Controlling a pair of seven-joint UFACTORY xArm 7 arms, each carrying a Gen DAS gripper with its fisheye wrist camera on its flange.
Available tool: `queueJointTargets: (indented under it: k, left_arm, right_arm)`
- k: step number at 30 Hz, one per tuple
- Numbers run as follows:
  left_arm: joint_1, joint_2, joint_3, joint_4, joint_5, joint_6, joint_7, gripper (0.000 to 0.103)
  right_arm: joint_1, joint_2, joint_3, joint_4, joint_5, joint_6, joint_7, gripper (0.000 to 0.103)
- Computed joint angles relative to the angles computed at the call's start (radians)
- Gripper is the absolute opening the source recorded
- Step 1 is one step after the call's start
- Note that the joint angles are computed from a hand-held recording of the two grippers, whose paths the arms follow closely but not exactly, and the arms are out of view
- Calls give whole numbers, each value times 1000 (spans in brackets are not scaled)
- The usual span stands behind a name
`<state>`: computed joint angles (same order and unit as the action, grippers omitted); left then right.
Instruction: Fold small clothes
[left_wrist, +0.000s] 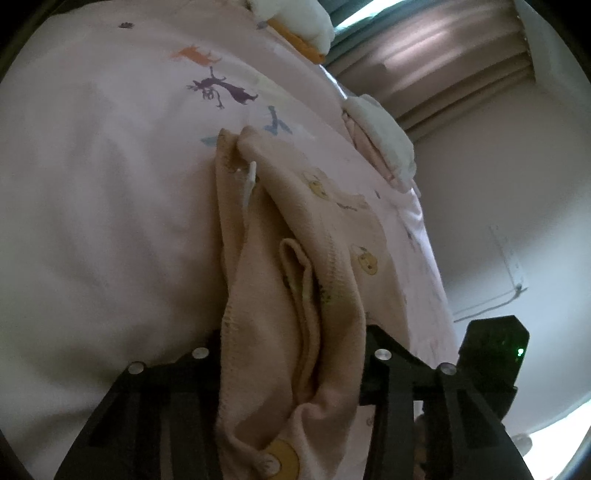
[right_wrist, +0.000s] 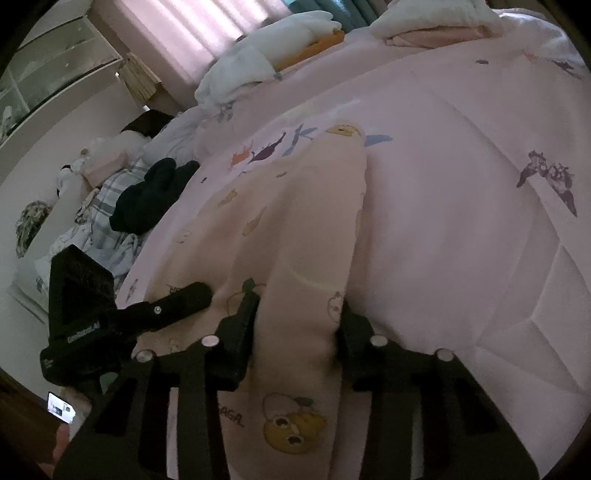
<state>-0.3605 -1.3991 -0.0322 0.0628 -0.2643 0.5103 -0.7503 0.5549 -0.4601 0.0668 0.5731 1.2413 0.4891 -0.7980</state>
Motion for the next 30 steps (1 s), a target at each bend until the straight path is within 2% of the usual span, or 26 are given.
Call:
queueJointTargets:
  k: [4, 14, 18, 21, 23, 28, 30]
  left_arm:
    - [15, 21, -48, 22, 27, 27, -19, 41]
    - [27, 34, -86, 44, 66, 50, -59, 37]
    - [60, 80, -213, 142, 145, 137, -114, 29]
    - [55, 140, -272, 251, 208, 182, -108, 27]
    - [42, 147, -275, 290, 212, 164, -117, 27]
    - [27, 160, -295, 364, 218, 90, -127, 27]
    - [27, 182, -319, 375, 215, 78, -147, 27]
  right_arm:
    - [0, -10, 13, -10, -28, -23, 14, 37]
    - [24, -15, 5, -14, -46, -60, 9, 28]
    - [54, -69, 16, -29, -43, -136, -19, 22]
    - [84, -135, -23, -32, -50, -137, -26, 22]
    - [93, -194, -70, -32, -48, -115, -36, 22]
    - [58, -337, -192, -31, -112, 26, -42, 22]
    - [39, -353, -207, -34, -130, 49, -47, 22]
